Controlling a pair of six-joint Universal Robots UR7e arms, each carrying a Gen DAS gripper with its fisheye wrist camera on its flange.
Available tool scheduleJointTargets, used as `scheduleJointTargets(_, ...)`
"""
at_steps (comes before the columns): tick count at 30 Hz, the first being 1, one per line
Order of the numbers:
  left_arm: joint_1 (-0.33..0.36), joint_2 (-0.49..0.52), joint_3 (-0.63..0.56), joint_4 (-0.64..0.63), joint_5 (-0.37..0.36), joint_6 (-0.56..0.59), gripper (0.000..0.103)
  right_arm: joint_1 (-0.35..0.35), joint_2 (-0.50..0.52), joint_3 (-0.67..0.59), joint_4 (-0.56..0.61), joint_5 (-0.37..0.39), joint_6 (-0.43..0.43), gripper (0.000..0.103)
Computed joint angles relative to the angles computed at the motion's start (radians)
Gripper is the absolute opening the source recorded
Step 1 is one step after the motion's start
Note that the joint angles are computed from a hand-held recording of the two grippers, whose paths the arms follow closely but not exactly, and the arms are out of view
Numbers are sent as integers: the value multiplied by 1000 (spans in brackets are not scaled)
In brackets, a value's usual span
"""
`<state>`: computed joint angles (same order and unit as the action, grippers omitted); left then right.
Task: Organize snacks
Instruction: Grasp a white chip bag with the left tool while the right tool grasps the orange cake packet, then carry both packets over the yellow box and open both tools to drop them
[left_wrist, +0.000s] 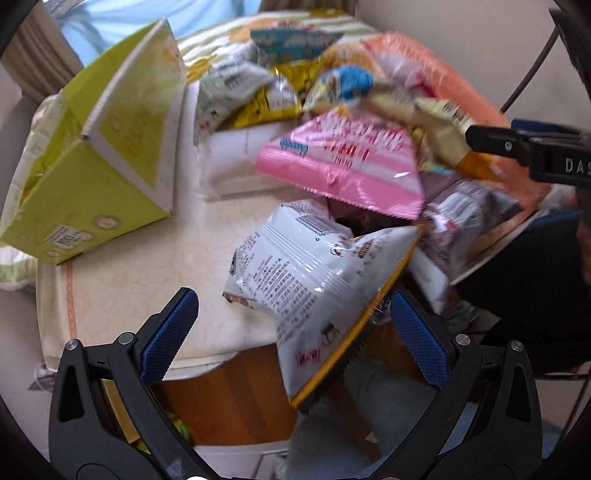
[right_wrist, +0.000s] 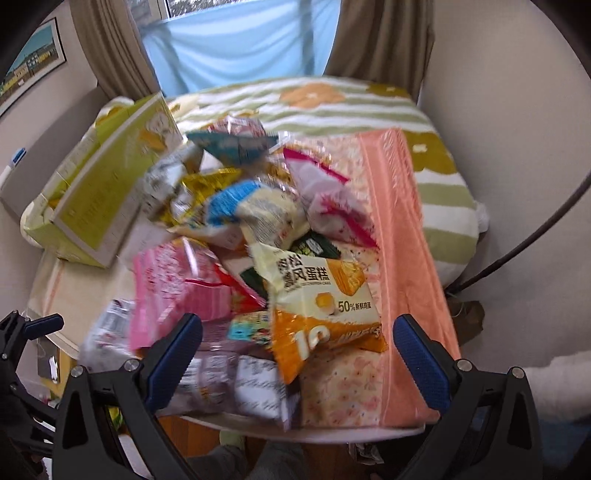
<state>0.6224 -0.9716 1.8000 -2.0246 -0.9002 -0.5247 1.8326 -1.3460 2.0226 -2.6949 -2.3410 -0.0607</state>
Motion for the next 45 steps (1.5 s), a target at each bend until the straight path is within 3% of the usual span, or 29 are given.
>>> scheduleJointTargets(7,27,66,-47,34,18,9,101,-87,41,-42,26,53,-95,103)
scheduleJointTargets(10,33,77,-57,26,10,28,89,-105,51,-57,45,63,-106,103)
scheduleJointTargets(16,27,97,-71,31,26,68,78,-139,39,-62,92,111,-65,103)
scheduleJointTargets(20,33,99,-79,26,5,46,73,-145,33,-51,77,110,-77,102)
scheduleJointTargets(24,40,86,-82,45,-6,14,72,-151,23,-50,86,129,-84,87)
scheduleJointTargets(30,47,40,-62,54,-15,-48,71,-156,-2,-43,87,157,-80,74)
scheduleJointTargets(35,37,3,-53,48,-4,-92,71,-152,-32,-36,81,200,-55,71)
scheduleJointTargets(45,-7,-50,-97,18,54,-117,71,-76,-51,-88,111,186,-38,70)
